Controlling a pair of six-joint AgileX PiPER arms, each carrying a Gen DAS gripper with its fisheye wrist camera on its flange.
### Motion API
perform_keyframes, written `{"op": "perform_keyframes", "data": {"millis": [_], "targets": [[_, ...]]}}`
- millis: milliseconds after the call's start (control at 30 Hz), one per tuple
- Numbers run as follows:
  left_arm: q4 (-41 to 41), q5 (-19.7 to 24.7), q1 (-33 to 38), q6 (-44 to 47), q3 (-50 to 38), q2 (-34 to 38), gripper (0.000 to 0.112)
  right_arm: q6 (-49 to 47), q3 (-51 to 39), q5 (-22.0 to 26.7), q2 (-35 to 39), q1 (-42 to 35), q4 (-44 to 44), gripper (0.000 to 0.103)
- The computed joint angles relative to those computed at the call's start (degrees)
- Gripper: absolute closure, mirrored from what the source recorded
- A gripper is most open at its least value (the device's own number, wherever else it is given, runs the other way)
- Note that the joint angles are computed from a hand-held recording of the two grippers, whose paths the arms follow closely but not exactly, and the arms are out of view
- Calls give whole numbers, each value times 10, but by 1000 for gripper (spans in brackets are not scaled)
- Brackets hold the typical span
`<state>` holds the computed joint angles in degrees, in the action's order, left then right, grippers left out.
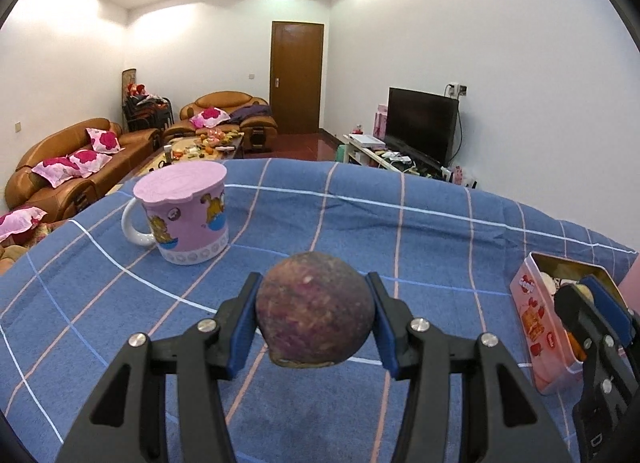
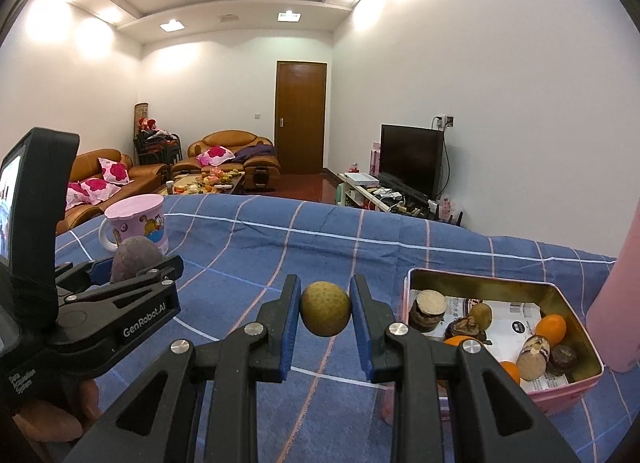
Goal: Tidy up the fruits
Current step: 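Carry the held kiwi and mangosteen over the pink tin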
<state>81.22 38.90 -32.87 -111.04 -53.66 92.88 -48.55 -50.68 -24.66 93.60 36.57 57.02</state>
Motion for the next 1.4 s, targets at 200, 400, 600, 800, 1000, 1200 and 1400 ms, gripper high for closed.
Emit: {"op": "perform_keyframes", "data": {"millis": [200, 400, 600, 800, 1000, 1200, 1400], "targets": [[17, 39, -32, -19, 4, 2, 59, 1, 6, 0, -5, -2, -2, 76], [19, 64, -57, -29, 10, -2, 60, 10, 25, -6, -17, -7, -10, 76], [25, 87, -80, -33, 8, 3, 59, 11, 34, -1, -25, -15, -10, 76], [19, 90, -87, -32, 2, 7, 59, 5, 43, -1, -34, -18, -7, 76], [21, 101, -106, -36, -5, 16, 59, 6, 56, 1, -46, -26, -17, 76], [17, 107, -126, -36, -18, 27, 59, 25, 81, 9, -69, -53, -49, 76], [5, 106, -143, -23, -46, 47, 59, 55, 103, 26, -92, -97, -91, 76]]}}
